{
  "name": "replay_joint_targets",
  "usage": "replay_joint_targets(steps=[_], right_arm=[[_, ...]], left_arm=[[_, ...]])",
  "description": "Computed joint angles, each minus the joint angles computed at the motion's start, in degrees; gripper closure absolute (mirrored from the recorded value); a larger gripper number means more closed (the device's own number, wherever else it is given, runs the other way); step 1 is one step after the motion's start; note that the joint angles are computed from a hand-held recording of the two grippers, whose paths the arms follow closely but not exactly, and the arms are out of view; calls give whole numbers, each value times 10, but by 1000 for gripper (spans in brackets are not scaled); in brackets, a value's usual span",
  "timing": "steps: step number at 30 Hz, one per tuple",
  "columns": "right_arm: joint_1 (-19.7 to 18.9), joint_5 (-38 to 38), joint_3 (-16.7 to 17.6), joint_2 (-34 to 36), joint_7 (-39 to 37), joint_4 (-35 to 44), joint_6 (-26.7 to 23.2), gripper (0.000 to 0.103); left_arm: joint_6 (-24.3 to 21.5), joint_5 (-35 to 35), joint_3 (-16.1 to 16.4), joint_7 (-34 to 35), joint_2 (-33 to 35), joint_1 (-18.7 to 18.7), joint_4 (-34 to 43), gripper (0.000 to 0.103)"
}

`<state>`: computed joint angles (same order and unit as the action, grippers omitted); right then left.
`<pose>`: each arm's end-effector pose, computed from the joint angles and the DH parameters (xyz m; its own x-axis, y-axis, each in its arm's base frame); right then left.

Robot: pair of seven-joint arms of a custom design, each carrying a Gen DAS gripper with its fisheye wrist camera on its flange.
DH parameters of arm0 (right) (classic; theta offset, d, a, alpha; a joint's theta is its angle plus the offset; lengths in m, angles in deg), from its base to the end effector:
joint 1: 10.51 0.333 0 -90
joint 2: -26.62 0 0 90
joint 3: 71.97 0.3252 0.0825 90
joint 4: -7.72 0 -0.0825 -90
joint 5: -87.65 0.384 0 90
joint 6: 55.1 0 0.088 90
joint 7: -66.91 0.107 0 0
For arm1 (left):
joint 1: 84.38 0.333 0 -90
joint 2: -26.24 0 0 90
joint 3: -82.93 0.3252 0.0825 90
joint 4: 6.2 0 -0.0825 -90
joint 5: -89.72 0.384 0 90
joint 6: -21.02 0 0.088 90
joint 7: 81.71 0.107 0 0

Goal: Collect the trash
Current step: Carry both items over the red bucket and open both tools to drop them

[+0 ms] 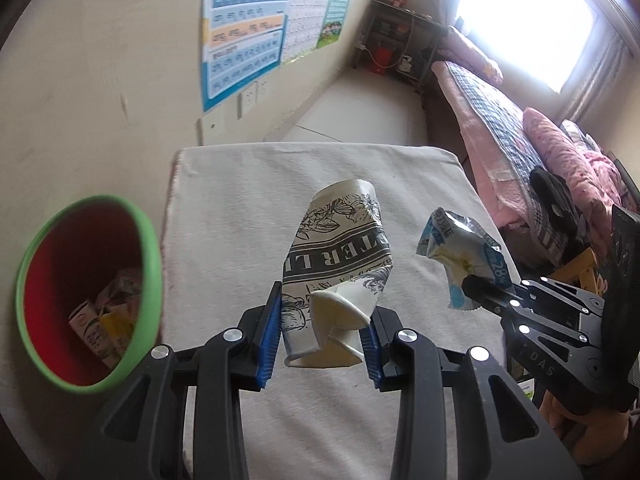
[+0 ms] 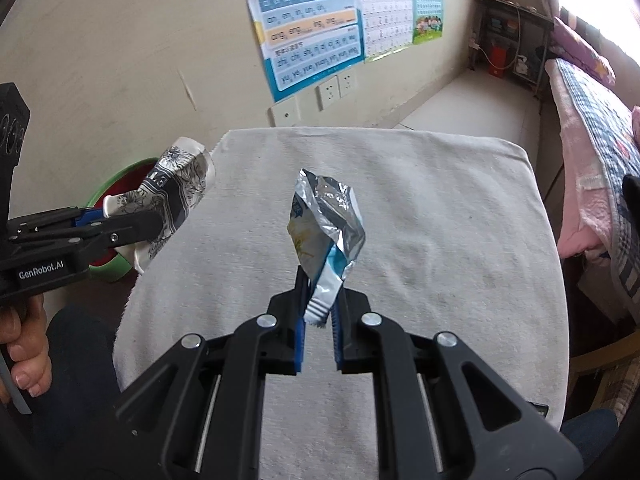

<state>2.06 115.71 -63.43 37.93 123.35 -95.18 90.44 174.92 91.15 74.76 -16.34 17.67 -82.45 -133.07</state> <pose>0.6189 0.2254 0.5077 0.6088 -0.7798 -0.1459 -0.6796 -0.4177 -0.6030 0.5408 -0.0631 0.5208 0.2277 -0.9524 0.2025 -0.7817 -0.3028 -0.5453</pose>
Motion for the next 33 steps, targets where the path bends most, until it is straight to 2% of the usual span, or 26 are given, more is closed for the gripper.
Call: replay_joint_targets(steps=[12,33], right_arm=[[22,-17,15,16,1,28,-5,92],[94,-66,66,93,10,152,-35,92]], left_arm=[[16,-8,8,-11,-62,34,-66,70],[19,-8,19,-23,-191,149,-174,70]])
